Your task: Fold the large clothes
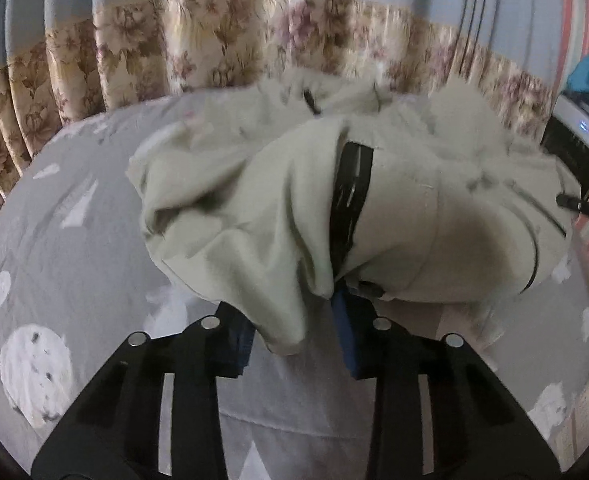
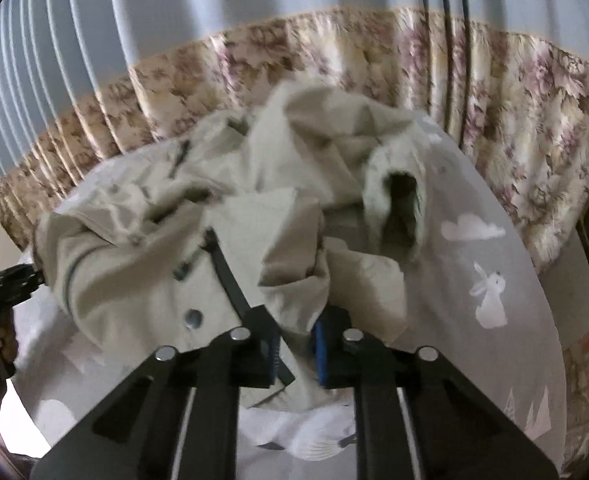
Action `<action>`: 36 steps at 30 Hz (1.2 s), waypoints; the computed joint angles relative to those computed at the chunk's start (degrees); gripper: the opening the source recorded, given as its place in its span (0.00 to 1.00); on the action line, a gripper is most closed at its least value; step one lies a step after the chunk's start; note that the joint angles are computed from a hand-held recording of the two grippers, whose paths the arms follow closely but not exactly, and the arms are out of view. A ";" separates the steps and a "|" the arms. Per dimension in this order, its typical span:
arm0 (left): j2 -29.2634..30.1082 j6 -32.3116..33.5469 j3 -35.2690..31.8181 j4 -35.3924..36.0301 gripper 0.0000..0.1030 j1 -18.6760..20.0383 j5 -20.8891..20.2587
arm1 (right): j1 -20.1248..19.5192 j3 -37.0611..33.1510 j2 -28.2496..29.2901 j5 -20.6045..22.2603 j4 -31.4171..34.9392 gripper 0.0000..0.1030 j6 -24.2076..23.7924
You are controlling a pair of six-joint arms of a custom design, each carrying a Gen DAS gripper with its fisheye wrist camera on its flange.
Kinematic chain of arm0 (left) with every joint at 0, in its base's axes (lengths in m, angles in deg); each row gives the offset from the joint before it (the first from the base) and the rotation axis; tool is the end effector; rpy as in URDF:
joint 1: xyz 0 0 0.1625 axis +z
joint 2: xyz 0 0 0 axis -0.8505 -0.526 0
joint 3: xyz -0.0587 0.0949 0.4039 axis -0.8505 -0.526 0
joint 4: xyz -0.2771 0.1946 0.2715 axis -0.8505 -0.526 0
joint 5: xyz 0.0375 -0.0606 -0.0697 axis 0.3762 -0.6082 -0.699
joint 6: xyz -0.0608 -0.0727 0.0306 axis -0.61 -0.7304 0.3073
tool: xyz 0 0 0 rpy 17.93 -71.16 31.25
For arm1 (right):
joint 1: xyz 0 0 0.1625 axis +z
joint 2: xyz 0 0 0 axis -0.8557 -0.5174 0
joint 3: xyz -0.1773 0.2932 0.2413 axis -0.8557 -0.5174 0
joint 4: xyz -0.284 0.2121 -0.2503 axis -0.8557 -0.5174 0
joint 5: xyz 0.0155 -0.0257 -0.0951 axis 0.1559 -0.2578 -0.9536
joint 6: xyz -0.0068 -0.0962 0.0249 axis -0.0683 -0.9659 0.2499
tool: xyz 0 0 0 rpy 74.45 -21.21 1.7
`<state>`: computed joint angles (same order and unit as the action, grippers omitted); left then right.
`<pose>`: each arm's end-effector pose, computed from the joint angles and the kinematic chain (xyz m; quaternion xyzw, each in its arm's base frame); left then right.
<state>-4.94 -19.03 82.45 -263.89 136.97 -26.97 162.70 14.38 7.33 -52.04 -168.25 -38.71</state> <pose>0.0859 -0.5606 0.3565 0.1146 0.8589 -0.3759 0.3284 0.2719 -0.6748 -0.0067 0.2739 -0.8912 0.3109 0.1845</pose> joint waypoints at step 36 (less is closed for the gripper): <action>-22.50 3.26 22.88 -2.76 0.94 -5.50 7.57 | -6.45 19.55 -12.45 12.05 2.37 0.90 -5.39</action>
<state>-27.44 -15.77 105.33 -266.65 131.47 -19.40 156.25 33.93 -5.13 -39.99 -165.88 -44.10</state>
